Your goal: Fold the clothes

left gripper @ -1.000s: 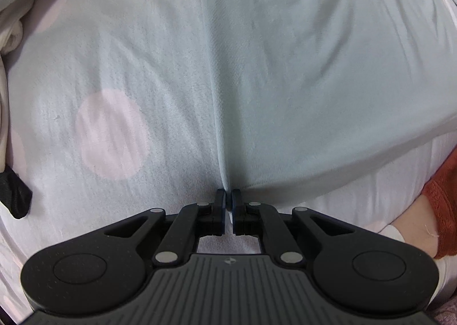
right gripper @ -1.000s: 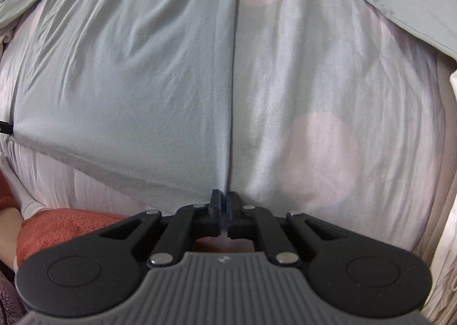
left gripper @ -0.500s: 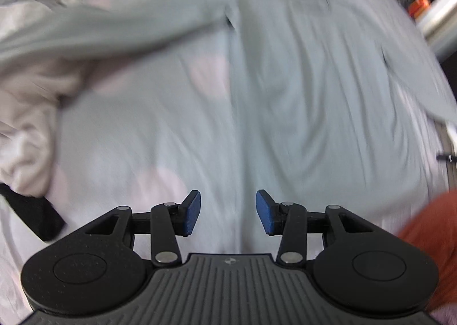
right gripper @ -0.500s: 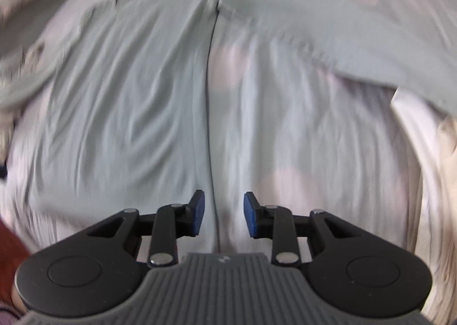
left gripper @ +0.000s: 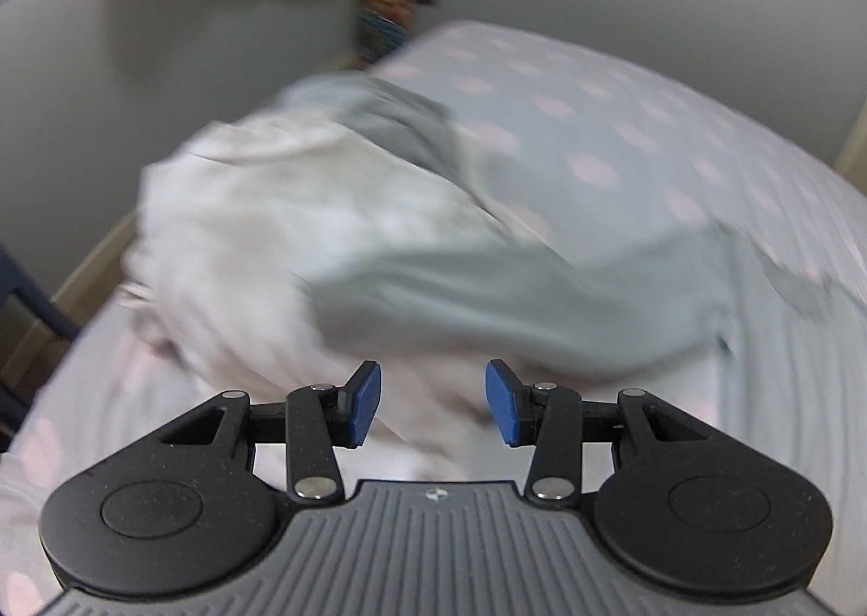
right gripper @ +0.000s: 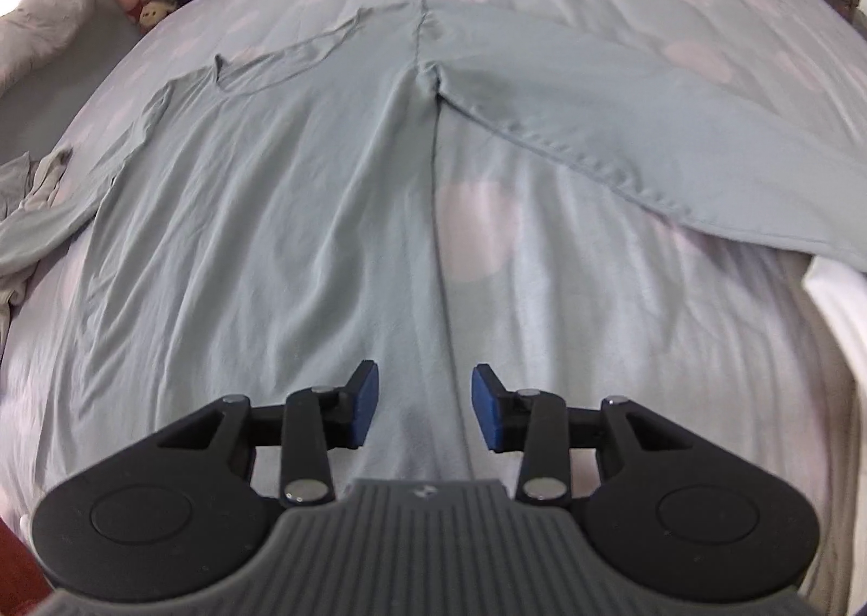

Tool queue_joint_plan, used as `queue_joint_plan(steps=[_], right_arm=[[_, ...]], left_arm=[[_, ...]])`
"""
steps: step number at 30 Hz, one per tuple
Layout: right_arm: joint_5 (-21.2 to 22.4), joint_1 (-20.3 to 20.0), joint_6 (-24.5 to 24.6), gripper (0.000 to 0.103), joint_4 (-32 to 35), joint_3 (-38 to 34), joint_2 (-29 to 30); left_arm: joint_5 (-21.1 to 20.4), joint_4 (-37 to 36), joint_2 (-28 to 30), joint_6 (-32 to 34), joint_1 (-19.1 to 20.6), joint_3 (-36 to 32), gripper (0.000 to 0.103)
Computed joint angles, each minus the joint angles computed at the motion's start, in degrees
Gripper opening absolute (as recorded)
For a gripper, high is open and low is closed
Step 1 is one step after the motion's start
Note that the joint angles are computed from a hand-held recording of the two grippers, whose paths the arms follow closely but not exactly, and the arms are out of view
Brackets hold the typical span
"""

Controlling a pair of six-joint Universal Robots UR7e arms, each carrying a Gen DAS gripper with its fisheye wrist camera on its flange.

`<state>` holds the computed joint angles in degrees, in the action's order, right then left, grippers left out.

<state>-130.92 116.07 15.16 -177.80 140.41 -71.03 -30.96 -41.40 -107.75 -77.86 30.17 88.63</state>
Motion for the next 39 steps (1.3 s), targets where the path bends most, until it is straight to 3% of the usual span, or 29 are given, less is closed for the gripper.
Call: queue_joint_plan(steps=[4,10,13,16,21,24,26,31,36,39], right_arm=[[1.4,-1.8,1.2,0.042,-2.6,0.7,0.0],[3.2,-3.1,3.6,0.042,-5.1,1.6,-0.8],[3.5,-3.2,3.5,0.042,-4.3,1.2,-0.4],[4.0,-3.5,3.4,0.042,-3.4,0.8,-0.2],[5.8,-4.7,3.4,0.042,-2.8,0.7,-0.4],[6.8,-5.1,2.8,0.042,-3.1,1.0,-0.6],[7.5,-5.3,2.3,0.042,-3.5,1.3,-0.8],[9.2,-5.8,1.1,0.042,-5.4,2.5,-1.7],[10.3,-6.2,0.4,0.042,-6.2,3.0,-2.1],[10.2,-6.0,0.1,0.042,-5.5,2.8,-2.0]], left_arm=[[5.5,-0.1,-0.3,-0.5,3.3,-1.6,0.05],[5.7,-16.9,-2.5,10.5,9.8,3.3,0.048],[3.6,-25.1,-3.5,16.4,11.7,5.6,0.021],[5.0,-28.8,-4.8,19.6,9.5,7.7,0.007],[4.6,-33.2,-3.3,24.6,3.4,7.1,0.004],[4.4,-39.9,-0.8,28.9,-0.3,7.3,0.004],[3.7,-48.3,1.0,33.7,-2.4,8.8,0.004],[-2.1,-63.5,6.8,38.5,-5.4,12.7,0.004],[-5.0,-74.2,11.6,36.9,-7.7,21.2,0.004],[-8.4,-80.2,13.9,36.5,-6.8,25.6,0.004]])
